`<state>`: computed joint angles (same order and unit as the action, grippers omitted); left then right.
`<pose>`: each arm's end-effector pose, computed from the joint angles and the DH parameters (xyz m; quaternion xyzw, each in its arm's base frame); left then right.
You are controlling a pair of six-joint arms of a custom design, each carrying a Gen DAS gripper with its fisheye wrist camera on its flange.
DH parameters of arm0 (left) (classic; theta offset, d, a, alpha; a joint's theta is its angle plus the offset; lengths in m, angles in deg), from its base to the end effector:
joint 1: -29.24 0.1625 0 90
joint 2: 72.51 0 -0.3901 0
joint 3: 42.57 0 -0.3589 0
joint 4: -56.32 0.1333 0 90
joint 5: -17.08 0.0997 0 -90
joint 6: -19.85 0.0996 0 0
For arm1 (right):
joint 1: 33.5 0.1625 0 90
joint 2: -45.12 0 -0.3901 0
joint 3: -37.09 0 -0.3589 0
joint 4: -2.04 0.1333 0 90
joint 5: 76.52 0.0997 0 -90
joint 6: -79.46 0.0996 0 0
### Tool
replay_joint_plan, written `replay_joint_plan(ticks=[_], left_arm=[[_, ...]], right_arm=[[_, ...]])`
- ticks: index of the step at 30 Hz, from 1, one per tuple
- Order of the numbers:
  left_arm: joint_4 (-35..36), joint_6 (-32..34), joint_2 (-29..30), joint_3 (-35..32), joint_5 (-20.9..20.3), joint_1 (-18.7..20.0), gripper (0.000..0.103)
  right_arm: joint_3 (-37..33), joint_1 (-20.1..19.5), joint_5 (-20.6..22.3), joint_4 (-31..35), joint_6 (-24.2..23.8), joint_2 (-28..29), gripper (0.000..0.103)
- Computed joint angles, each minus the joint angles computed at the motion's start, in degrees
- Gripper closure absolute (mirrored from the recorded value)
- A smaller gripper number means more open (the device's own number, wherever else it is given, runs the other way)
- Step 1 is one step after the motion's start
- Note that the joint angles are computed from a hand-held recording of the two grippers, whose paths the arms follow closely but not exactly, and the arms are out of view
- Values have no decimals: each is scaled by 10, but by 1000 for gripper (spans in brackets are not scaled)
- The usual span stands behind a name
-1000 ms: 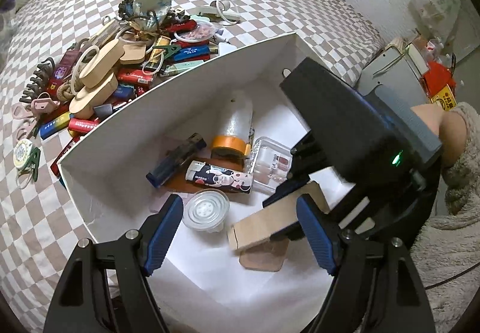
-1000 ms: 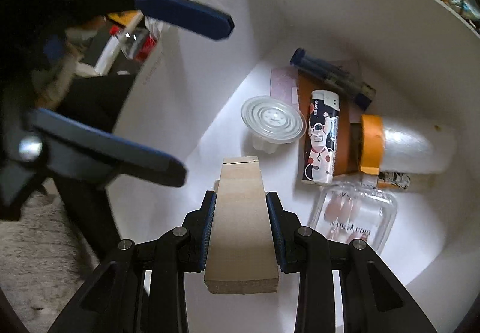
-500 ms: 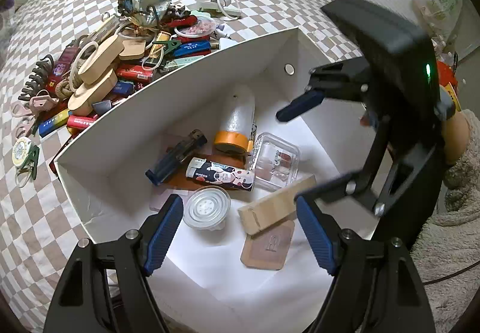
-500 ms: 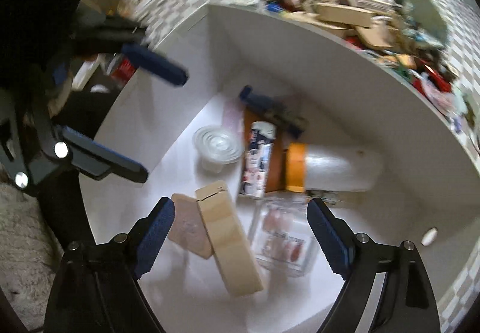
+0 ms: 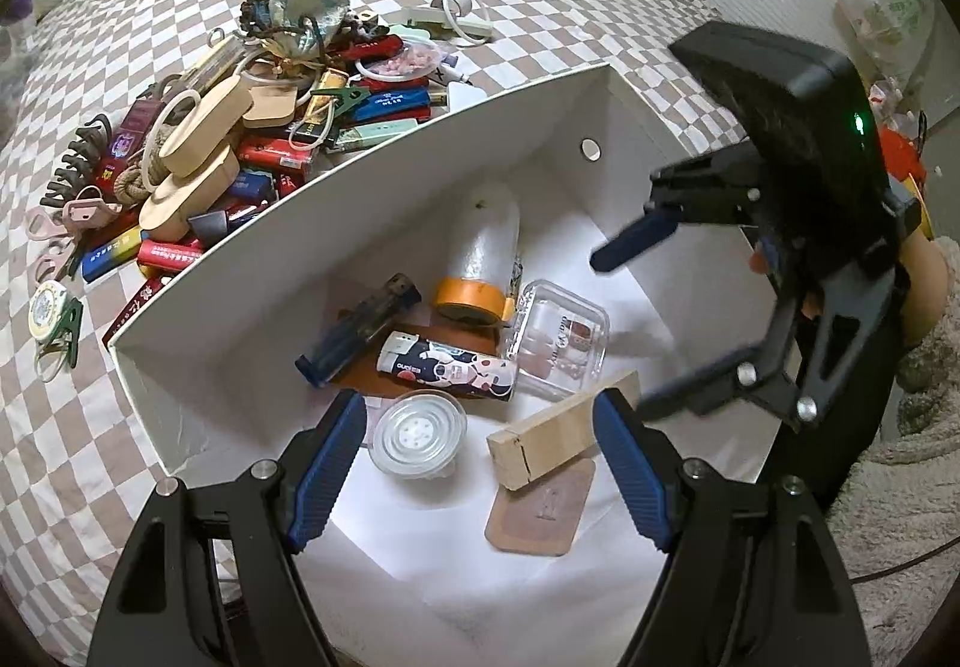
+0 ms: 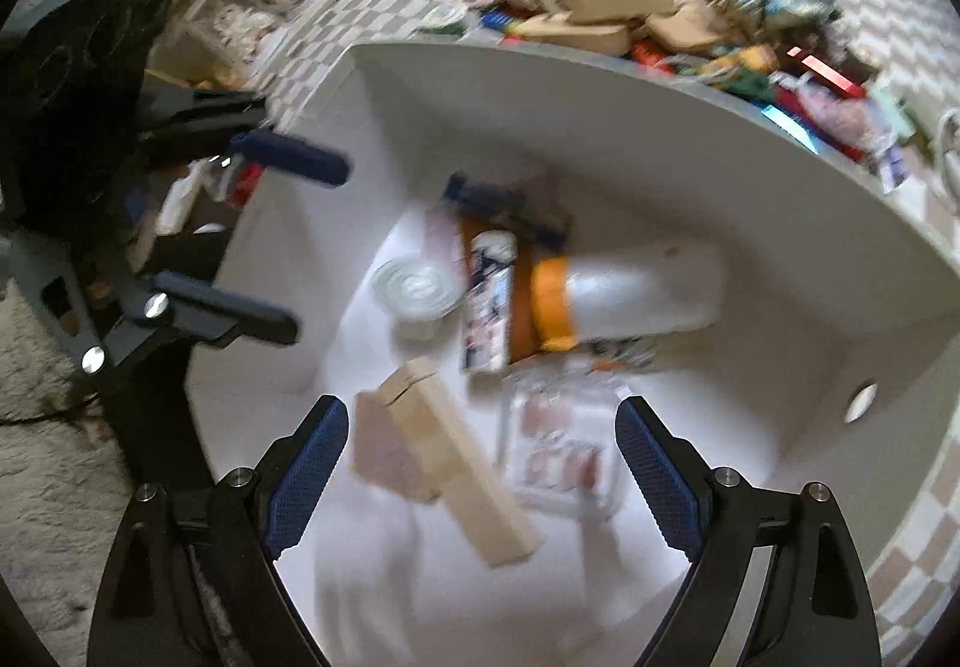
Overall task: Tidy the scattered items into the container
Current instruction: 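Lower the wooden strip into the box and open the right gripper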
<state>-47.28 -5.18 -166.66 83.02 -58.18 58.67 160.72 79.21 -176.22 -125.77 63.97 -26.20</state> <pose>-0.2211 -0.3069 0.2421 0.3180 0.9269 0.0267 0.1975 0.2682 -0.3391 0.1280 0.3335 -0.9305 -0.1202 0.0916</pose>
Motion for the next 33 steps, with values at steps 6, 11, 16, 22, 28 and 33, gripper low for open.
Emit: replay_joint_plan(ticks=[6, 11, 16, 22, 28, 33], left_arm=[[0, 3, 1, 1, -2, -2, 25], [3, -1, -2, 0, 1, -1, 25], [4, 0, -5, 2, 0, -3, 25], [2, 0, -10, 2, 1, -5, 25], [6, -4, -13, 2, 4, -5, 25], [6, -8, -15, 2, 10, -5, 25]], right_arm=[[-5, 6, -2, 53, 25, 30, 12], [-11, 10, -13, 93, 49, 67, 3], [-14, -3, 40, 131, 53, 81, 1], [-20, 5, 93, 135, 22, 75, 1], [-22, 7, 59, 114, 43, 77, 1], [-14, 11, 35, 80, 47, 61, 1]])
